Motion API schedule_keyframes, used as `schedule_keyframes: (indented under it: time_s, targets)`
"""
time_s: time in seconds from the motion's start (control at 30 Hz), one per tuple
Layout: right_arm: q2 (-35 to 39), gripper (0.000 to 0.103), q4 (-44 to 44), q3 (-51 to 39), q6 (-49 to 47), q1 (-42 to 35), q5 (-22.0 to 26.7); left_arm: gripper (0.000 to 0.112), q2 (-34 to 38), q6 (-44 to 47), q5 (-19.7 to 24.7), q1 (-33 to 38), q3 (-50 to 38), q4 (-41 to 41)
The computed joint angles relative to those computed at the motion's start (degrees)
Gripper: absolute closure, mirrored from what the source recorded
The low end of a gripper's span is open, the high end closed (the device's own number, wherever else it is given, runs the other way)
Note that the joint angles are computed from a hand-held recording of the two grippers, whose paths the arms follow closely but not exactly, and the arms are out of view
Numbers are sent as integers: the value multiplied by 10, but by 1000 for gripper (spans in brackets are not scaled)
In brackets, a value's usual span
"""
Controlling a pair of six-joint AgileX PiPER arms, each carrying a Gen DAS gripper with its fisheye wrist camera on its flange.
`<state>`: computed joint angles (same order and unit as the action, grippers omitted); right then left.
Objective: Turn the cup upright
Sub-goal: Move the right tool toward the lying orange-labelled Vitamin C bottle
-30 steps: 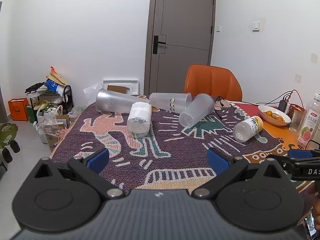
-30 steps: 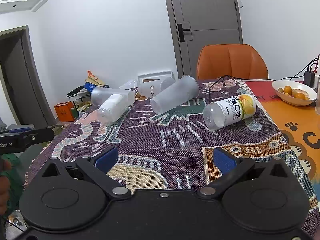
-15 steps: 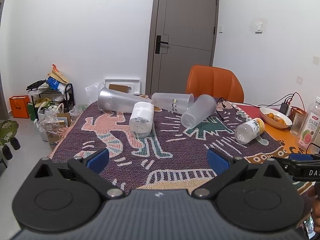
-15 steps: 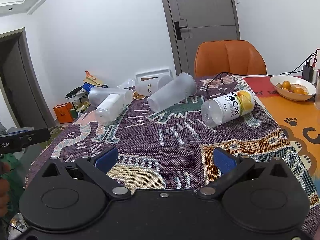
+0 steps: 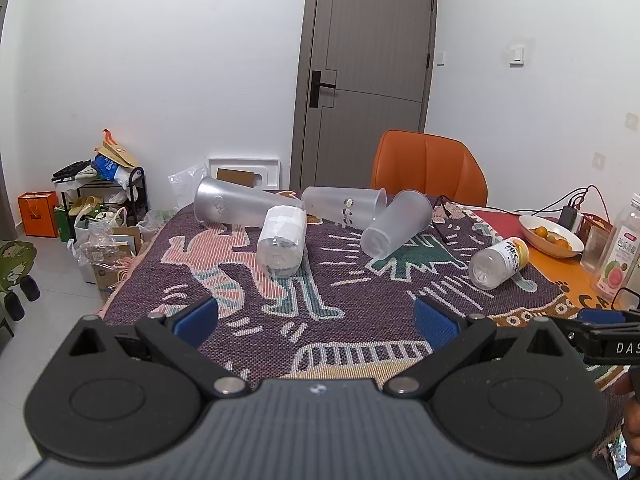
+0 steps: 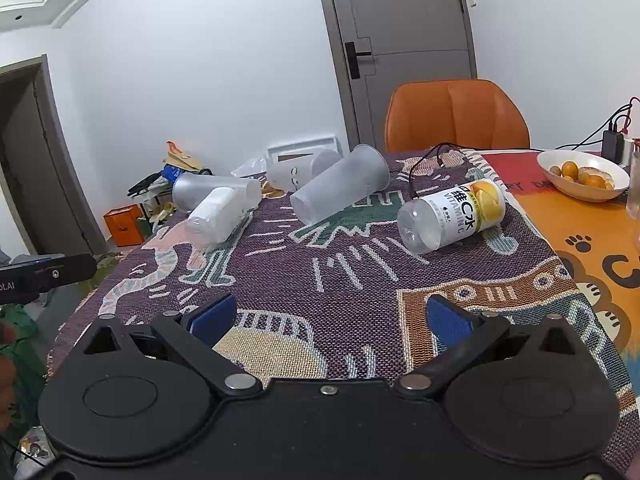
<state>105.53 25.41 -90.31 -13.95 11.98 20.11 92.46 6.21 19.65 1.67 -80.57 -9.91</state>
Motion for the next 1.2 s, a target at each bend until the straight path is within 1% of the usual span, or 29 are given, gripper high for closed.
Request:
schedule_keyframes:
  time_s: [0.37, 0.57, 0.7, 0.9, 1.0, 1.1, 1.2]
  targets:
    - [49, 0, -4, -65, 19, -15, 37, 9, 67, -13, 48, -6, -95, 12]
    - [102, 0, -15, -135, 66, -35, 75, 9, 129, -34, 85, -16, -171, 33]
    - [139, 0, -6, -191, 80, -49, 100, 9, 174, -48, 114, -18, -230, 40]
    - [200, 0, -15, -290, 124, -65, 139, 9, 246, -63, 167, -25, -340, 52]
    - [236, 0, -25, -349, 152, -73, 165, 9, 287, -71, 202, -31, -408, 59]
    - [274, 0, -32, -412, 180, -80, 193, 9, 337, -75, 248, -39, -492, 68]
    - [320, 0, -42, -493, 208, -87, 230, 9, 396, -77, 307, -48, -598, 75]
